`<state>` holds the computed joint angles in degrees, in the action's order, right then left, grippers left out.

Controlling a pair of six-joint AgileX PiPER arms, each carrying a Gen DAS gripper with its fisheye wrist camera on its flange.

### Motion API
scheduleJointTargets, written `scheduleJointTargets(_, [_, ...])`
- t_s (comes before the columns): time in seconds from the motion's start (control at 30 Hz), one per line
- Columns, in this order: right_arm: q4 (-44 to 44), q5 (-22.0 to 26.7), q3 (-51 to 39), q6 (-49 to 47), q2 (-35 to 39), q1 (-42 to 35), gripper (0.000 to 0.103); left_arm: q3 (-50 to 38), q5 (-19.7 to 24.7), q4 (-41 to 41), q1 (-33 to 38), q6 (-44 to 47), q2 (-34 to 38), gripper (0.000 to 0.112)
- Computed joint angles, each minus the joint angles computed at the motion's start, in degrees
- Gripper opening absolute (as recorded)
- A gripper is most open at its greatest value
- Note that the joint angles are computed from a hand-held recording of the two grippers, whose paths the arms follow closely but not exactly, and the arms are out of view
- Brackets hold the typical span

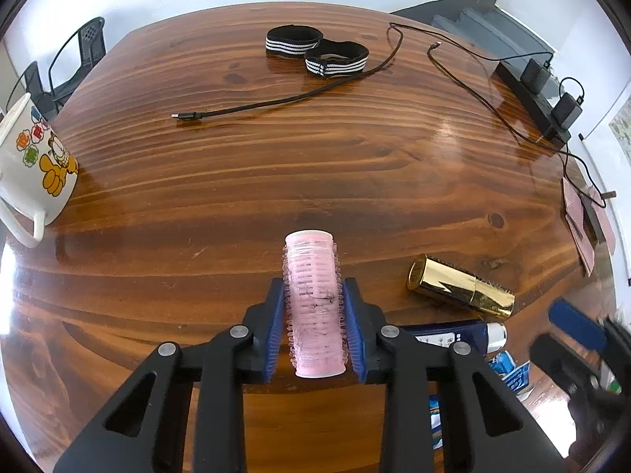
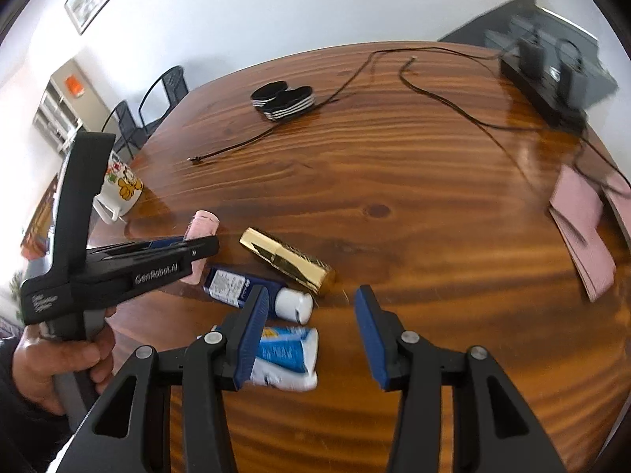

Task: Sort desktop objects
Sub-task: 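Grasp the pink hair roller with the left gripper while the right grasps the gold lipstick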

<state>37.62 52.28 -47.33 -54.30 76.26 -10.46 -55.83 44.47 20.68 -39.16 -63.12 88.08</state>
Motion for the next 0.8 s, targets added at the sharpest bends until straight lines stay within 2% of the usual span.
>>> scheduleJointTargets(0.33, [-3.3,-8.14,-2.59,-0.77,6.88,9.89,0.05,1.23,0.3,1.69,-1.01,-1.25,-2.42,0.03])
scheduleJointTargets(0.7, [-5.72,-9.13,-4.8,-0.12,11.09,13.67,0.05,1.81,0.98,1.01,-1.19,-2.35,-3.17,0.03])
scheduleJointTargets(0.8, [-5.69,-9.38,-4.65,-0.42,11.31,14.0,0.041,1.77,0.92,0.77,-1.17,-2.1,-3.39,0.03])
